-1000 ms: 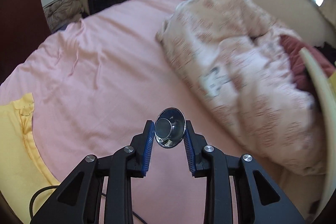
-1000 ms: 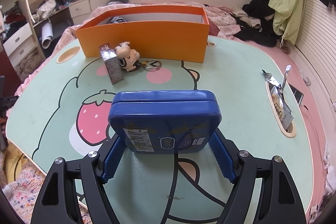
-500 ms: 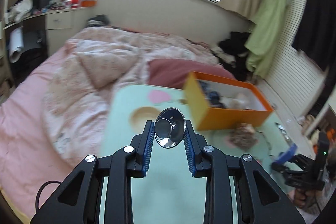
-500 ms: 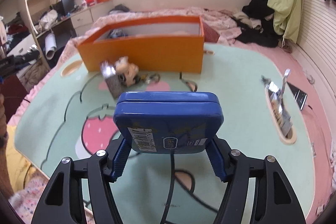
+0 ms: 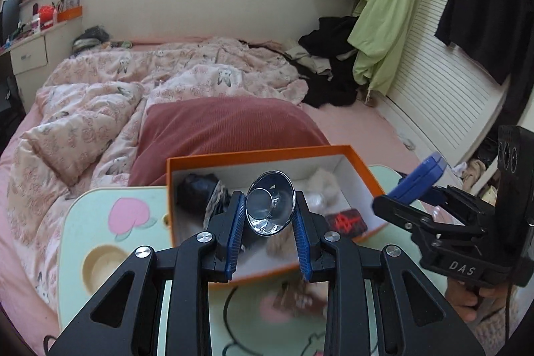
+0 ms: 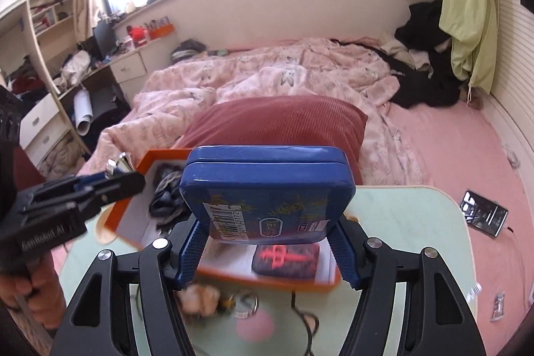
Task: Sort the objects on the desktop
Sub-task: 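Carry the blue tin and silver piece into the orange box and release both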
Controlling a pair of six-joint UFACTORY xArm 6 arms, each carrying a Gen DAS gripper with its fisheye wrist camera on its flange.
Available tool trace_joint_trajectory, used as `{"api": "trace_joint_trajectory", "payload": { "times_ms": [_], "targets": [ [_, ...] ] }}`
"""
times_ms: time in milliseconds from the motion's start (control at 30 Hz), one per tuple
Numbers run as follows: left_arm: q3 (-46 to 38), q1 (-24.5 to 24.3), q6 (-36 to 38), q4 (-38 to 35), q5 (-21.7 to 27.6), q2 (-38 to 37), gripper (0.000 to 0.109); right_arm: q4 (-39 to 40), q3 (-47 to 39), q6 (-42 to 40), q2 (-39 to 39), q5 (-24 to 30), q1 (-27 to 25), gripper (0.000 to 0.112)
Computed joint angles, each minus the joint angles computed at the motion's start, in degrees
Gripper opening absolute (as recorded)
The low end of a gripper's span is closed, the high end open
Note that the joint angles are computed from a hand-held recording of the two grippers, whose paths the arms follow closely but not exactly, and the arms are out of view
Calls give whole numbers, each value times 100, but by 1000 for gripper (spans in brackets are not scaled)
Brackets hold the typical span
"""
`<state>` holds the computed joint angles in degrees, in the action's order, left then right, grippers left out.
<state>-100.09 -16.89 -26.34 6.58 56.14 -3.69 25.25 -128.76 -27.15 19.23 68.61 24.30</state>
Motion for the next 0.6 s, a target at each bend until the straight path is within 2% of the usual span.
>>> {"api": "trace_joint_trajectory", "payload": {
  "times_ms": [100, 133, 167, 200, 267, 400, 467, 600],
  "targets": [
    [-764, 11, -162, 222, 711, 658, 47, -221, -1399, 502, 944, 562, 24, 67],
    [-853, 17, -185, 241, 791, 751, 54, -203, -1569, 576, 1051, 634, 3, 68],
    [-781, 20, -257, 305, 737, 730, 55, -150, -1499, 594, 1011, 584, -30, 71],
    [-634, 18, -315, 361, 612, 649, 56, -99, -1189, 550, 829, 395, -56, 76],
    [-360, 17, -425, 390, 417, 478, 72, -26, -483, 396, 404, -20, -112, 78],
    [349, 48, -549, 114, 9, -64, 74, 133, 528, 66, -277, -355, -263, 78],
    [687, -39, -691, 264, -107, -358, 74, 241, 1286, -147, -795, -554, -349, 78],
    [1326, -406, -1074, 767, 109, -993, 77, 83, 2625, -513, -1728, -624, -433, 84]
  ]
}}
